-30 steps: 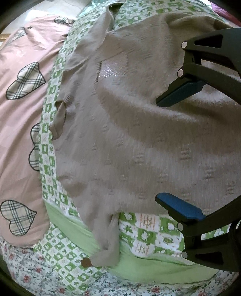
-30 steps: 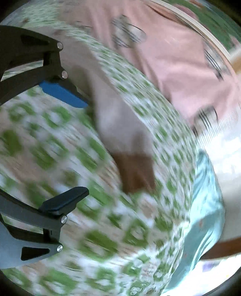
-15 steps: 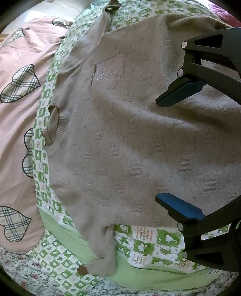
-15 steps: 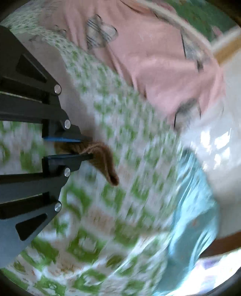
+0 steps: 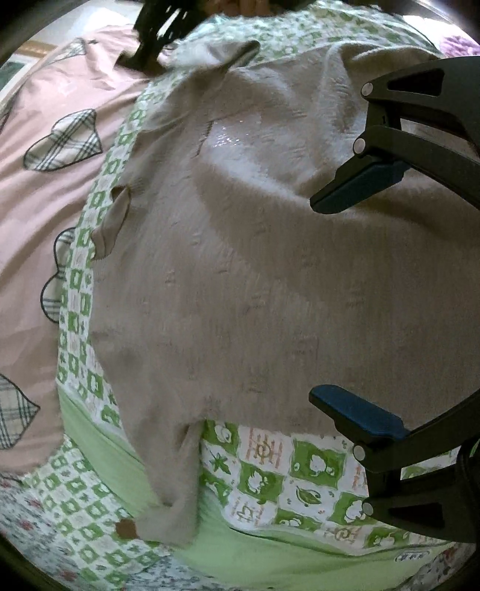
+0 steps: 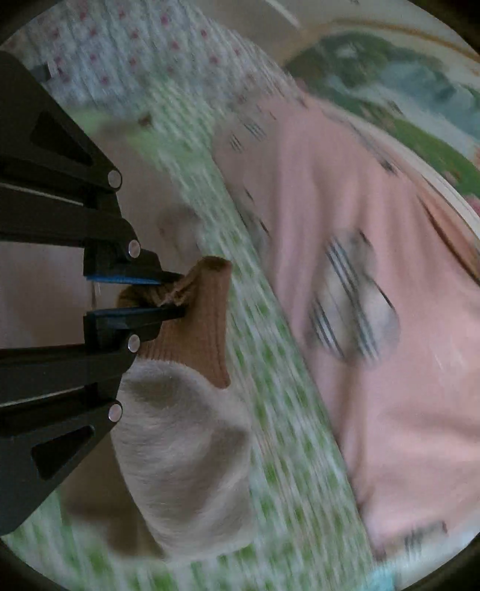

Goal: Fold small clothes
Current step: 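Grasp the brown sleeve cuff with the right gripper and lift it, then fold the held sleeve across the sweater body and release it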

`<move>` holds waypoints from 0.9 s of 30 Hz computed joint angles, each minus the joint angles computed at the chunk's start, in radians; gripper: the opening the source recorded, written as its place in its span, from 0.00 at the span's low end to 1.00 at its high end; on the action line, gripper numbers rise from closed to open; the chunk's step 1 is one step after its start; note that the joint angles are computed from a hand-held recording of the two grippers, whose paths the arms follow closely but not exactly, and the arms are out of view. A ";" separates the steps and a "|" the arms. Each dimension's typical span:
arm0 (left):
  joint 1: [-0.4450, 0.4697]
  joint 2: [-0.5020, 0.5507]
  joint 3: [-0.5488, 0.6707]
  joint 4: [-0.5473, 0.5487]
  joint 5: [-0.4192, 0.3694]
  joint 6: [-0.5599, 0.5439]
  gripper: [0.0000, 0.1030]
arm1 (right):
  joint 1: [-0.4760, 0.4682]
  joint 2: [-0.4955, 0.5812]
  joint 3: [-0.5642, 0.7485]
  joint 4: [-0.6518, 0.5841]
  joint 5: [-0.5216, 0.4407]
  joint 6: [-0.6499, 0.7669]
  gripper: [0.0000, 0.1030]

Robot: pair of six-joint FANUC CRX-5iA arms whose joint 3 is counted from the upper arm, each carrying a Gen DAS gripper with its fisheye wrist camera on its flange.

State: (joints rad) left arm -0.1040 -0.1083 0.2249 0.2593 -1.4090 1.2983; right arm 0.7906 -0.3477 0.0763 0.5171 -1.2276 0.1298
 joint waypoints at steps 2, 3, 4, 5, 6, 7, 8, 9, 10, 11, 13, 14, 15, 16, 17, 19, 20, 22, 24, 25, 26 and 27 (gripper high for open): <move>0.030 0.007 -0.004 0.034 0.003 -0.009 0.92 | -0.029 0.078 0.054 -0.091 0.082 0.070 0.11; 0.039 0.007 -0.008 0.047 0.004 -0.012 0.92 | -0.043 0.114 0.079 -0.148 0.129 0.105 0.11; 0.052 0.013 -0.009 0.063 0.005 -0.014 0.92 | -0.060 0.156 0.116 -0.200 0.156 0.142 0.11; 0.065 0.020 -0.009 0.081 0.002 -0.017 0.92 | -0.068 0.193 0.148 -0.247 0.175 0.175 0.11; 0.076 0.028 -0.009 0.101 -0.003 -0.019 0.92 | -0.082 0.227 0.180 -0.307 0.194 0.220 0.11; 0.092 0.034 -0.013 0.128 -0.007 -0.023 0.92 | -0.093 0.263 0.211 -0.365 0.213 0.261 0.11; 0.100 0.040 -0.015 0.146 -0.007 -0.025 0.92 | -0.102 0.298 0.241 -0.415 0.221 0.295 0.11; 0.108 0.046 -0.017 0.160 -0.005 -0.027 0.92 | -0.097 0.317 0.257 -0.444 0.224 0.314 0.11; 0.113 0.054 -0.015 0.169 -0.005 -0.026 0.92 | -0.095 0.343 0.276 -0.475 0.225 0.335 0.11; 0.117 0.062 -0.012 0.176 -0.004 -0.026 0.92 | -0.097 0.368 0.297 -0.501 0.220 0.353 0.11; 0.120 0.084 -0.002 0.191 -0.001 -0.022 0.92 | -0.105 0.400 0.324 -0.558 0.212 0.388 0.11; 0.120 0.096 0.004 0.200 0.003 -0.019 0.92 | -0.107 0.411 0.327 -0.571 0.215 0.390 0.11; 0.121 0.104 0.007 0.208 0.006 -0.019 0.92 | -0.110 0.419 0.329 -0.583 0.220 0.392 0.11; 0.121 0.112 0.010 0.214 0.009 -0.017 0.92 | -0.112 0.432 0.343 -0.593 0.219 0.394 0.11; 0.120 0.121 0.011 0.225 0.015 -0.014 0.92 | -0.115 0.438 0.345 -0.603 0.222 0.399 0.11; 0.113 0.146 0.025 0.241 0.020 -0.006 0.92 | -0.116 0.448 0.360 -0.610 0.213 0.414 0.14; 0.110 0.157 0.032 0.246 0.021 -0.004 0.92 | -0.117 0.449 0.362 -0.614 0.212 0.413 0.15; 0.097 0.186 0.054 0.256 0.023 0.005 0.92 | -0.122 0.433 0.348 -0.623 0.217 0.402 0.41; 0.081 0.219 0.081 0.265 0.026 0.017 0.92 | -0.107 0.387 0.291 -0.563 0.249 0.355 0.52; 0.071 0.238 0.094 0.273 0.031 0.023 0.92 | -0.099 0.360 0.264 -0.531 0.258 0.328 0.52; 0.063 0.256 0.107 0.279 0.033 0.030 0.92 | -0.092 0.330 0.232 -0.503 0.266 0.299 0.52; 0.053 0.279 0.122 0.288 0.034 0.035 0.92 | -0.082 0.306 0.208 -0.473 0.268 0.268 0.52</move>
